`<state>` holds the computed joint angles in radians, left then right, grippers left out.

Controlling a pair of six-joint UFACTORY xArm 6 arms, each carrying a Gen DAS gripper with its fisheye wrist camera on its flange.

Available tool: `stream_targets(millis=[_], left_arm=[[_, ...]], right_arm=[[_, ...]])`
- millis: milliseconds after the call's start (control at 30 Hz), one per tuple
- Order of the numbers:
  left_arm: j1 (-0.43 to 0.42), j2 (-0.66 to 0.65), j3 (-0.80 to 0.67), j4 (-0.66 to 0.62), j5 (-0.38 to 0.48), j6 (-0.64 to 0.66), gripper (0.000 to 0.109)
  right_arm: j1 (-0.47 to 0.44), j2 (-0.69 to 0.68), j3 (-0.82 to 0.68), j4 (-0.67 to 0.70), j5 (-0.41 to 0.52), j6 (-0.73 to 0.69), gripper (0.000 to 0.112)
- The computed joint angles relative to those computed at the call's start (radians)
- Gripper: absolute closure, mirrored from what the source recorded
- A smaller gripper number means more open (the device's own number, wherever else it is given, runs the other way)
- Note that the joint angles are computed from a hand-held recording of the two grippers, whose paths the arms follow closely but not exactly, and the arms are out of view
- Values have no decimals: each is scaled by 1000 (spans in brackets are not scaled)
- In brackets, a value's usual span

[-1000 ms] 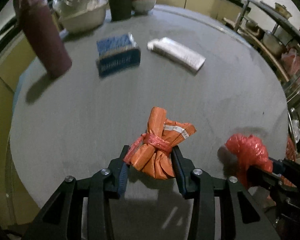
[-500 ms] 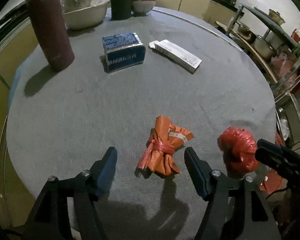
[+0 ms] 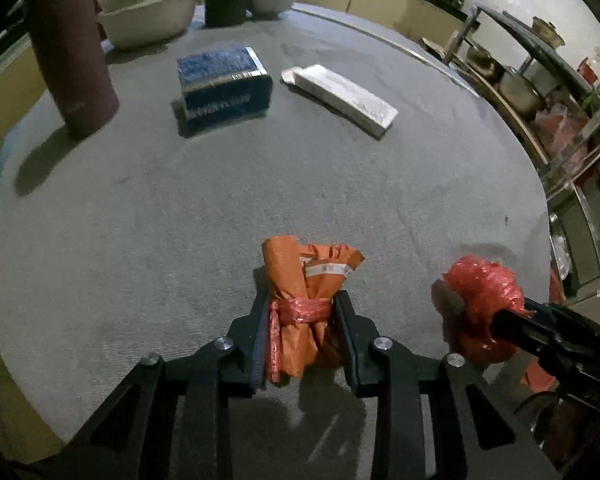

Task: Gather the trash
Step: 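Grasp and lift the orange bundle with the left tool while the right holds the bag, then carry the orange bundle and red bag over the red basket with both tools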

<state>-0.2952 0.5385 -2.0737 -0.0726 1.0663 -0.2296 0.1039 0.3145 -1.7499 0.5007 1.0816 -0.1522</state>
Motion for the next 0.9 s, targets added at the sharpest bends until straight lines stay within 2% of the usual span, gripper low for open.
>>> stream_targets(millis=[167, 400, 600, 900], left_arm=[[-15, -54, 37, 65, -48, -32, 76], [-72, -71, -40, 259, -6, -109, 76], [-115, -97, -51, 385, 9, -146, 76], [-168, -129, -34, 472, -10, -177, 76]], right_arm=[[-17, -28, 9, 35, -27, -8, 69], [-29, -78, 13, 82, -62, -35, 69], [-31, -135, 37, 96, -90, -60, 69], [-53, -221, 111, 101, -112, -91, 69]])
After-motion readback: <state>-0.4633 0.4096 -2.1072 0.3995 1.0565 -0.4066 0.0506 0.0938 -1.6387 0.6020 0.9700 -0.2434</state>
